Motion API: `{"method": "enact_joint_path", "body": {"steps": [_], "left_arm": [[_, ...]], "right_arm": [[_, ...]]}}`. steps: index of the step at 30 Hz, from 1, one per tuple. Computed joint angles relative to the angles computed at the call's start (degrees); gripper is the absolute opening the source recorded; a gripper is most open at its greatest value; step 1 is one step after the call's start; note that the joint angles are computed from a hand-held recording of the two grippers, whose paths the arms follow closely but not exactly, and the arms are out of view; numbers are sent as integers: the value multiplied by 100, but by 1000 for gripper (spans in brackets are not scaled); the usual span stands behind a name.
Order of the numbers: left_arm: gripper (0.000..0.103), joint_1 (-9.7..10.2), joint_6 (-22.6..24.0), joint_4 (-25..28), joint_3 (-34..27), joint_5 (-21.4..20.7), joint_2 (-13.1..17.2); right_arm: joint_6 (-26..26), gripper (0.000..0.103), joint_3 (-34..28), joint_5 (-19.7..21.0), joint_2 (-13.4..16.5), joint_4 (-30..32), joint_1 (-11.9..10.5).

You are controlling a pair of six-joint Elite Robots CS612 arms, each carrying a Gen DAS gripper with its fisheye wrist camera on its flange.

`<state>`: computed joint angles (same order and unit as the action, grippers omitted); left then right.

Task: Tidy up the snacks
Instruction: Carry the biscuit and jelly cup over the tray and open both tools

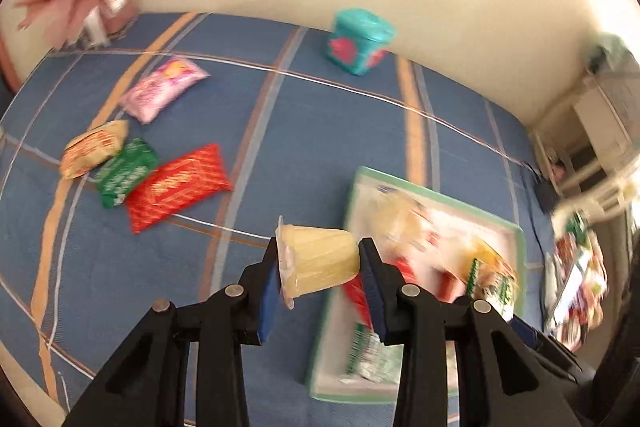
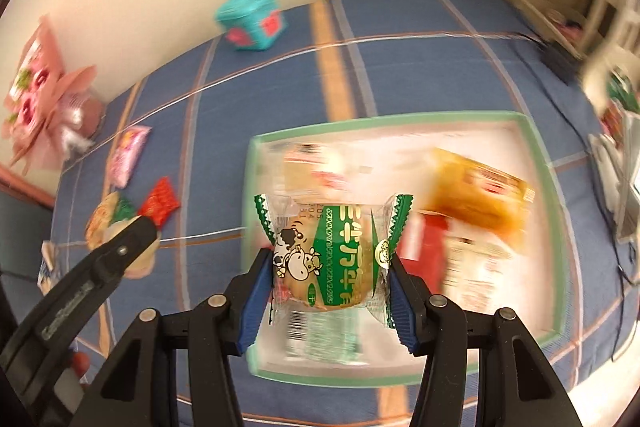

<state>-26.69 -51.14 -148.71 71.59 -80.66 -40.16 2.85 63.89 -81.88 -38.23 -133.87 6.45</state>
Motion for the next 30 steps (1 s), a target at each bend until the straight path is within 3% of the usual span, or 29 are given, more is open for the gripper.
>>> {"method": "enact_joint_path", "body": {"steps": [9, 15, 23, 30], "left_arm": [[39, -230, 558, -15, -289, -447, 160], [39, -303, 787, 229, -548, -728, 339], [39, -294, 782, 647, -882, -1108, 579], [40, -249, 614, 495, -834, -1273, 562]], "right_arm": [[384, 57, 547, -483, -284, -248, -264], [518, 57, 642, -646, -305, -134, -384], [488, 58, 490, -805, -169, 358, -400], [463, 60, 429, -876, -126, 453, -385]]}}
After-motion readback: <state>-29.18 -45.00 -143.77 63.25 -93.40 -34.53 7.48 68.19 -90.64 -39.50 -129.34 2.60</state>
